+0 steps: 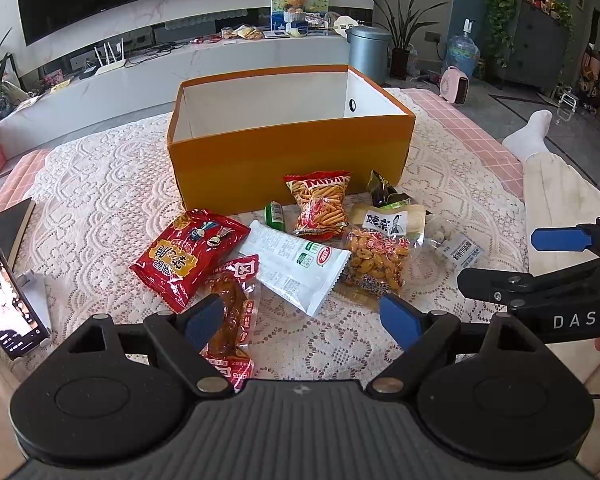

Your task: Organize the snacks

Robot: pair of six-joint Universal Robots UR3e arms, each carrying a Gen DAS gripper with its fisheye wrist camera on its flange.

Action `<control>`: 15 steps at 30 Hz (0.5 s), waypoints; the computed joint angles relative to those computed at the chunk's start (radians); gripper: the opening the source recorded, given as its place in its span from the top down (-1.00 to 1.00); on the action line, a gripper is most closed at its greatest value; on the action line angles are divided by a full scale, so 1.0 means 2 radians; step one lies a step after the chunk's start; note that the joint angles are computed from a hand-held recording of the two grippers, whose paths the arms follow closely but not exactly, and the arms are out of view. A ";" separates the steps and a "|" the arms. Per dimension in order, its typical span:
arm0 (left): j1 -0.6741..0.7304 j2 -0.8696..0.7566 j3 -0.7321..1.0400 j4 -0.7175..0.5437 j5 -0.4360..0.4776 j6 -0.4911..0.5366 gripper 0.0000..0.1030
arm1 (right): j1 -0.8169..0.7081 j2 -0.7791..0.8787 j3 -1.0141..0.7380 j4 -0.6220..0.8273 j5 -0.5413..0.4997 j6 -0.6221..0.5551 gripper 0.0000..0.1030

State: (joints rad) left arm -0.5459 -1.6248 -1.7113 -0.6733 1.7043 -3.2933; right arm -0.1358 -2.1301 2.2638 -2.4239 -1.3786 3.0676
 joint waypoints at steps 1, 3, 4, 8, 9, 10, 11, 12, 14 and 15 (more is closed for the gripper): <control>-0.001 -0.001 0.001 0.000 0.001 0.000 -0.99 | 0.000 0.001 0.000 0.000 0.000 0.000 -0.93; -0.003 -0.001 0.001 -0.001 0.002 -0.002 -0.99 | 0.000 0.002 -0.002 0.002 -0.001 0.001 -0.93; -0.004 -0.001 0.000 -0.001 0.002 -0.003 -0.99 | 0.000 0.002 -0.002 0.003 -0.001 0.001 -0.93; -0.005 0.000 0.000 -0.001 0.002 -0.004 -0.99 | 0.000 0.001 -0.002 0.005 -0.001 0.001 -0.93; -0.004 0.000 0.000 -0.001 0.001 -0.003 -0.99 | 0.000 0.001 -0.002 0.005 -0.001 0.001 -0.93; -0.004 -0.001 0.000 0.000 0.001 -0.003 -0.99 | 0.000 0.002 -0.002 0.005 -0.001 0.001 -0.93; -0.004 -0.001 0.000 0.000 0.001 -0.003 -0.99 | 0.000 0.001 -0.002 0.006 0.000 0.000 -0.93; -0.004 -0.001 0.000 0.000 0.001 -0.004 -0.99 | 0.000 0.001 -0.002 0.006 0.000 0.000 -0.93; -0.004 -0.001 0.000 -0.001 0.001 -0.004 -0.99 | 0.000 0.001 -0.002 0.005 -0.001 0.001 -0.93; -0.004 -0.001 0.000 -0.001 0.001 -0.004 -0.99 | 0.000 0.001 -0.002 0.005 -0.001 0.001 -0.93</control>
